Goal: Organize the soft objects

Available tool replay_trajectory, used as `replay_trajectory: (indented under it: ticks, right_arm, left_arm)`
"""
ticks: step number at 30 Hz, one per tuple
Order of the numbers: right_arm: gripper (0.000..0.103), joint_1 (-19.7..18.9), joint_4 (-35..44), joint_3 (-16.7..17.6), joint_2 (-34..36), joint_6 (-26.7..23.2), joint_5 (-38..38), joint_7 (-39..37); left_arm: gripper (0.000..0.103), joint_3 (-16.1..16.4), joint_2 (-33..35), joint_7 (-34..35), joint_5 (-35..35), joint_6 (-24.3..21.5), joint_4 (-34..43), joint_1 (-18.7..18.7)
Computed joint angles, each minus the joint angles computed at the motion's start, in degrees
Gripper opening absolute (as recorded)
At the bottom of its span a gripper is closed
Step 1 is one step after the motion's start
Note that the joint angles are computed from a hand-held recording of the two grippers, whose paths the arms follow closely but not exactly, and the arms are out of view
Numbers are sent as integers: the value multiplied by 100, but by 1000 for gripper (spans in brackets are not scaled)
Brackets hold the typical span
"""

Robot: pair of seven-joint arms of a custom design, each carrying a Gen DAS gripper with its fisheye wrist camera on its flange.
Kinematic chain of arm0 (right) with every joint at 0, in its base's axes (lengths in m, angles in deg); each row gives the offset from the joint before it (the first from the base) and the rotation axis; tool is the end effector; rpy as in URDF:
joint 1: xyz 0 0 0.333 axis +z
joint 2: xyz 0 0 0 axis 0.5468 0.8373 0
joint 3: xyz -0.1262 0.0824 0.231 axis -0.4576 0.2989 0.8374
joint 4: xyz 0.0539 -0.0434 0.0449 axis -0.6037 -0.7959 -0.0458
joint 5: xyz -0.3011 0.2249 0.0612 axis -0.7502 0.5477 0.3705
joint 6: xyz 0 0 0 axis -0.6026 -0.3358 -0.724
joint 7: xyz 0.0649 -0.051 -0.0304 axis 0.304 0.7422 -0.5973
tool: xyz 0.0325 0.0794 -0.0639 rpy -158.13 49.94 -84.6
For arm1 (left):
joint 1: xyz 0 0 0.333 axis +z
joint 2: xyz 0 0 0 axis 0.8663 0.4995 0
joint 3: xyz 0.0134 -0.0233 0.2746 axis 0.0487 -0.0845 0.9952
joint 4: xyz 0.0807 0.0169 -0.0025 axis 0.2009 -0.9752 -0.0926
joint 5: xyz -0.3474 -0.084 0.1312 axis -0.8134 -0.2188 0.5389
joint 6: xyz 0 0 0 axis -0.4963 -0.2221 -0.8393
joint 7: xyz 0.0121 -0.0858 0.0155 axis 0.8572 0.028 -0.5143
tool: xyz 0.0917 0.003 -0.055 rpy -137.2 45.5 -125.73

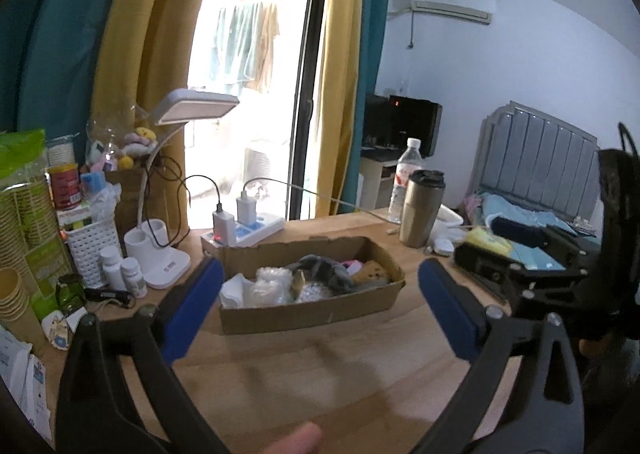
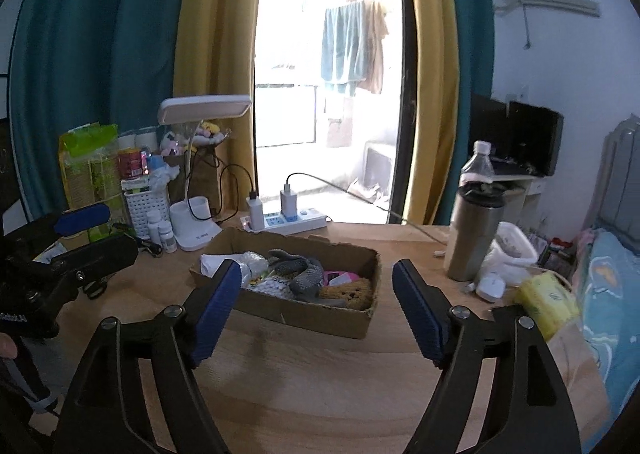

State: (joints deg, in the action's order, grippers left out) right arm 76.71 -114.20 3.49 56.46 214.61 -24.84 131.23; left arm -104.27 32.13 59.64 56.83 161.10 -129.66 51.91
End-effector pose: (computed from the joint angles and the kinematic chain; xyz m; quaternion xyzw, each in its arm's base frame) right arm 0.5336 0.4468 0.5172 -0.5245 0.6310 -0.4520 0.3498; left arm 0.6549 -0.3387 0.5275 -0.3467 0.7344 -0.5485 0.1988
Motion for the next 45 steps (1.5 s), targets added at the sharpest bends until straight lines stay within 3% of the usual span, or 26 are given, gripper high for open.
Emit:
replay_trajectory:
  ticks: [2,5,11,13,17,22,30,35,45]
  right_arm:
    - [83,114,-161,7,-129,-196,-139,141]
    - [84,224,-404,100,-332,-528,-340,344]
    - [84,323,-702,392,-632,-1249,-645,527]
    - [84,394,-788,493,-730,-1613,-768,564]
    - [85,429,-979,691,-910,-2000,-980,829]
    - [85,431,-1012,846,-947,-2169,-1131,944]
    - [85,450,-919,866,-868,-2135,-1098,826]
    - [85,470,-912,854,-865,-2136,-1117,846]
    - [85,459,-874,831,-825,-2044,-1065,835]
  left_arm:
    - [99,-8,-150,-26,-38,109,-226,50]
    - [100,-278,-366,81,-172,387,-646,305]
    - [100,-1098,-663,223,-174,1046,-1440,1004]
    - [100,-1620,-658,318,-103,1146,-1659,1433]
    - [100,-1854,-764,171,161,1308,-1938,1668]
    - [100,-2452,-773,94,584,1559,-2283,2187]
    - [100,-2547,-802,-403,1142,1627,-2430,2343]
    - [100,-2935,-683,-649,1555,1488,-2521,2723]
    - [100,-2727,-695,-1308,2222,1429,-2476,2642]
